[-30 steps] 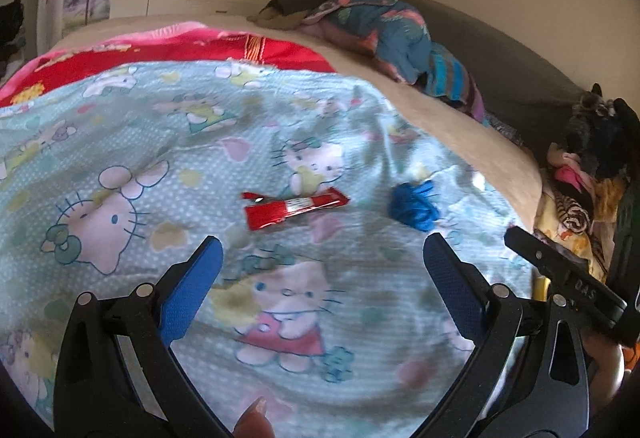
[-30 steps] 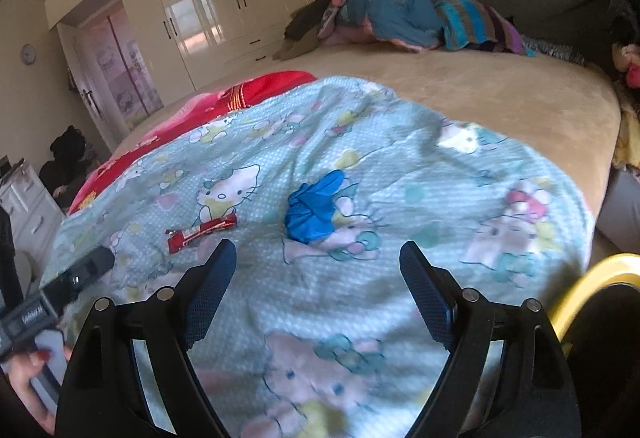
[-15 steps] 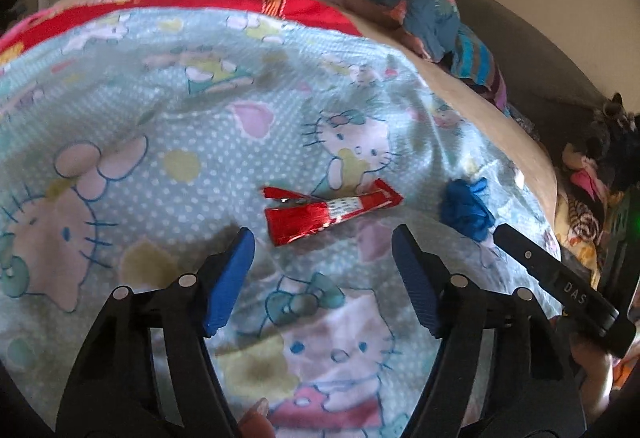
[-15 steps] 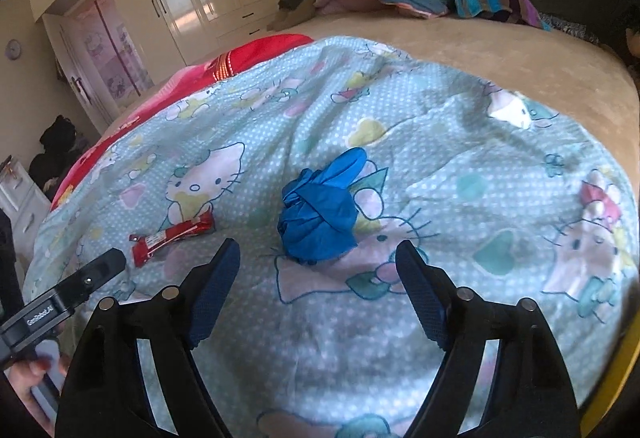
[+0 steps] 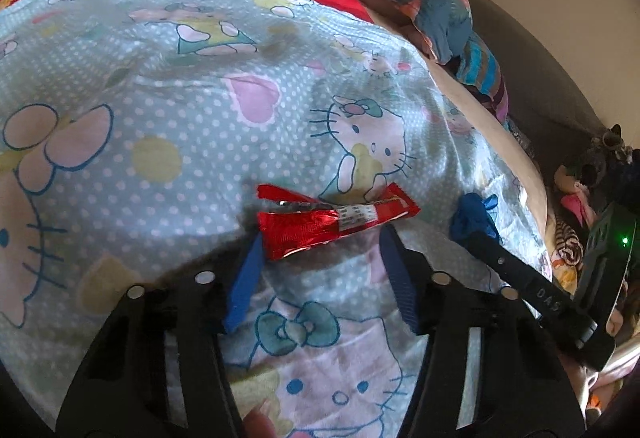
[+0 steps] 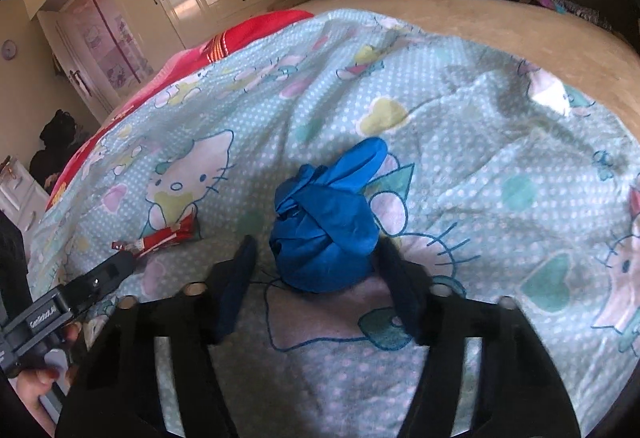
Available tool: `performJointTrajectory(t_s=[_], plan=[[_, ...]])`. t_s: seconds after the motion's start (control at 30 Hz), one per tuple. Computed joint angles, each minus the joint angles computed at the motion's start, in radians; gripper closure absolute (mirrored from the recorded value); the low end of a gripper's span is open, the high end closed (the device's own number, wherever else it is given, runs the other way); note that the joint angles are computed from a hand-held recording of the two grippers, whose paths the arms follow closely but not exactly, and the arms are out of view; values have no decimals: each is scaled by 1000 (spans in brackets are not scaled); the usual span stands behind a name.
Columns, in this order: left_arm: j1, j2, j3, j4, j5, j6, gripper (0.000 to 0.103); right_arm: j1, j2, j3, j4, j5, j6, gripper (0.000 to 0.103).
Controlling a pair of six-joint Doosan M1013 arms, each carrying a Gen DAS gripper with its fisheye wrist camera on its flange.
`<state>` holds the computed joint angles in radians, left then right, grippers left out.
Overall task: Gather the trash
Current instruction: 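Grasp the red wrapper with the left tool while the right tool grasps the blue glove, then carry the red wrapper with the left tool while the right tool carries the blue glove over the bin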
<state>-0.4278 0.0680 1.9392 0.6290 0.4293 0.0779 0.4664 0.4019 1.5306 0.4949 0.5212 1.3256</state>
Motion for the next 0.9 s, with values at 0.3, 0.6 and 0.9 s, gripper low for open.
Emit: performJointTrajectory(t_s=[0.3,0.6,0.9], plan=[[4,-8,15,21,-43,-51,98,-24,-30,46,102,-54,-48,85],[-65,-38,19,212,-66,-192,103,-55,-100,121,193,-141,-133,87],[-152,-47,-14,283,-47,-180,103,-84,-179,201,342,-209,-253,87]])
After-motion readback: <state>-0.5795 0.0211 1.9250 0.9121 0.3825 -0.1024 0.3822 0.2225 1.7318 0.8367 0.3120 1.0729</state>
